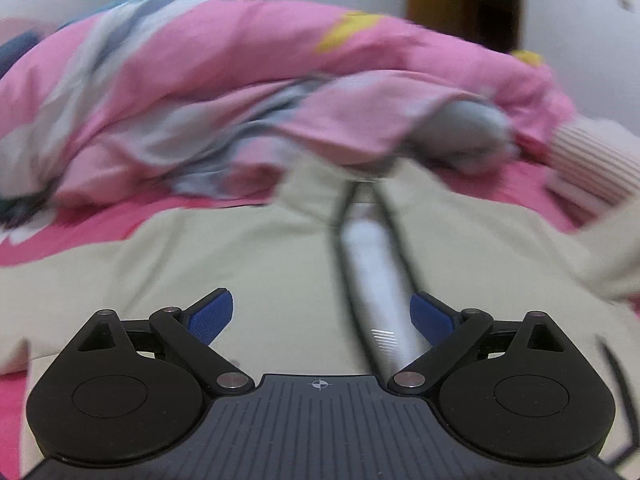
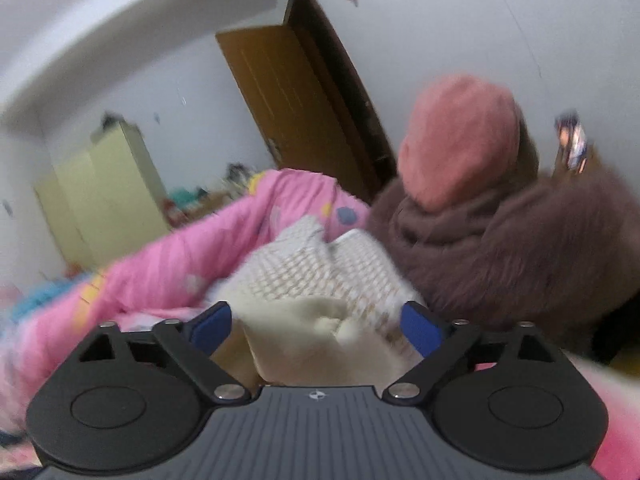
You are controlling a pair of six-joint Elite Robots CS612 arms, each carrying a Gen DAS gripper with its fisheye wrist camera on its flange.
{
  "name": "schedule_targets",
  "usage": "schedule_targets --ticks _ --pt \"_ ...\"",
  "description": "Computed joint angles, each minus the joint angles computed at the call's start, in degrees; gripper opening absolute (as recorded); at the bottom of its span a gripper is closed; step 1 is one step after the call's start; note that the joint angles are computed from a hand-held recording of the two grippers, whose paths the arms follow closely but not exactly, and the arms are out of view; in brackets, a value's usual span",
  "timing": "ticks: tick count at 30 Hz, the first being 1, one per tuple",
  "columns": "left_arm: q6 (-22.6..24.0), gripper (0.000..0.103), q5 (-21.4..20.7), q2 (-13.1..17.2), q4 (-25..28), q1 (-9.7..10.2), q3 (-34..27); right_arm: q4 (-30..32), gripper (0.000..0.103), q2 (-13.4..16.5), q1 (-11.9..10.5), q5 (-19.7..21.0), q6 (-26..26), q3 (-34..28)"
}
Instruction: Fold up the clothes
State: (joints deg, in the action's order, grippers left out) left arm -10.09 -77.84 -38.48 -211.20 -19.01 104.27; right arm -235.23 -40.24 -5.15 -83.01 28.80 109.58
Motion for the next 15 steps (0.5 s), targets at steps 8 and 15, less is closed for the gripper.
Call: schedule_targets --ticks 8,15 --pt "3.2 0.096 -1.5 0.4 4.9 -3.47 0.0 -3.4 0.095 3.7 0.7 -5.1 -1.4 1.2" --pt "2.5 0.097 1.3 0.2 7.4 -4.34 0.4 -2.6 0.095 5.4 3.1 -10.6 -14.0 2.3"
